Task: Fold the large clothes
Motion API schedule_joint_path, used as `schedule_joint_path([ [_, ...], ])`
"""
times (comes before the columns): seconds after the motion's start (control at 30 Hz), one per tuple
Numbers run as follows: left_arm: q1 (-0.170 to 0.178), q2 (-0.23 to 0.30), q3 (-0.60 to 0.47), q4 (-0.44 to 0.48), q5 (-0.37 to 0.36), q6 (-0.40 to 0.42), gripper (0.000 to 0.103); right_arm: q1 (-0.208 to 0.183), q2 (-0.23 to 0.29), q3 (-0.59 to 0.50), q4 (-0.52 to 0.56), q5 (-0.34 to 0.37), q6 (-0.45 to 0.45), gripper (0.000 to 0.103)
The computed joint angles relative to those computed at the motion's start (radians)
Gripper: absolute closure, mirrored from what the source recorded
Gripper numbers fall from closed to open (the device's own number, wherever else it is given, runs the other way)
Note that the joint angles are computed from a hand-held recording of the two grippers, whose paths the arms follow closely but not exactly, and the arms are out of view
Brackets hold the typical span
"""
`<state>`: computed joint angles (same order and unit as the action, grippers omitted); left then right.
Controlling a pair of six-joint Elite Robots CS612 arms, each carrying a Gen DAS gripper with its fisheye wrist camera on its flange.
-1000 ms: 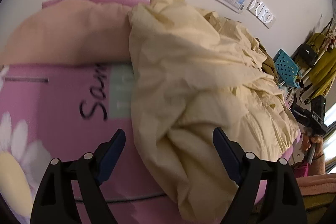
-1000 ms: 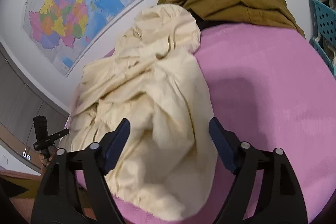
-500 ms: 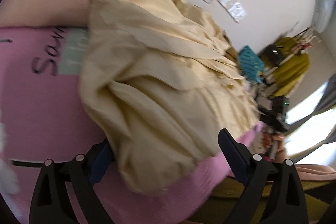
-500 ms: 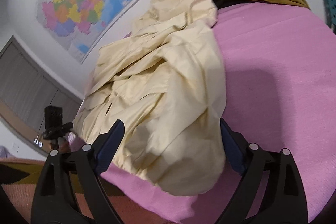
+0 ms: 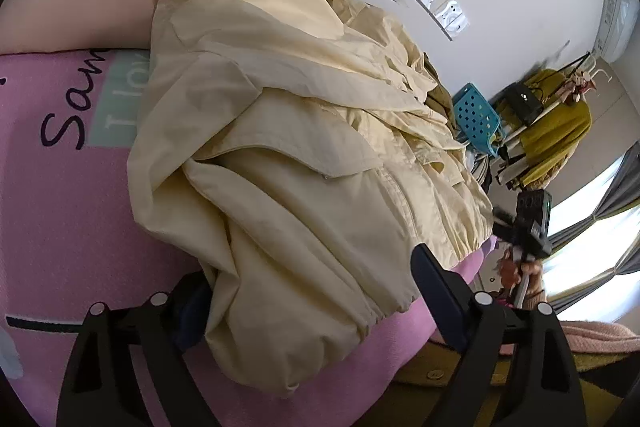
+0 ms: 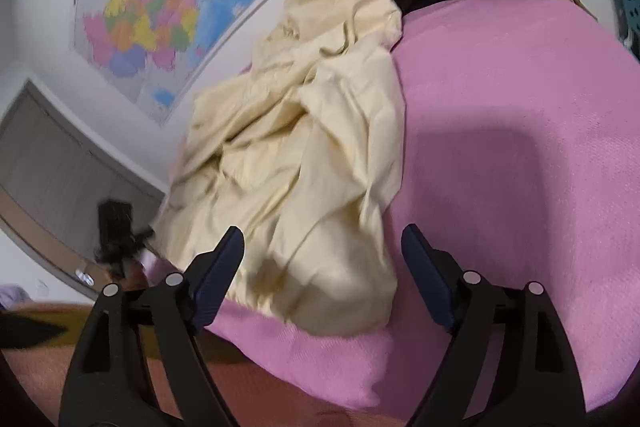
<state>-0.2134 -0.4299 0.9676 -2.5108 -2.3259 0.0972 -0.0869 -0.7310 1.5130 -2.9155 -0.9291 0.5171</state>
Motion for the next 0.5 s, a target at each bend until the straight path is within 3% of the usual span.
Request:
schedule_joint_path([
  [0.17,-0.012,0.005,0.0,-0.05,0.021,-0.037,0.008,0.02,0.03,-0.048,0.006,0.027,-0.037,0.024],
  [0.27,-0.017,0.006,0.009,-0.104,0.042,-0.089,0.013,0.025,0.057,-0.073,-0.033,0.051,-0.007,0.04],
  [0.33,-0.025,0.002,0.018,-0.132,0.103,-0.135,0.044,0.016,0.088,-0.081,-0.135,0.118,0.134,0.06],
  [0.37,-0.029,-0.001,0.021,-0.132,0.136,-0.152,0.054,0.01,0.104,-0.084,-0.189,0.156,0.217,0.07],
  [0.4,-0.029,-0.003,0.022,-0.126,0.154,-0.162,0.067,0.01,0.108,-0.081,-0.226,0.155,0.258,0.074],
  [0.5,-0.019,-0.008,0.027,-0.144,0.115,-0.196,0.079,0.011,0.098,-0.067,-0.332,0.145,0.31,0.083],
])
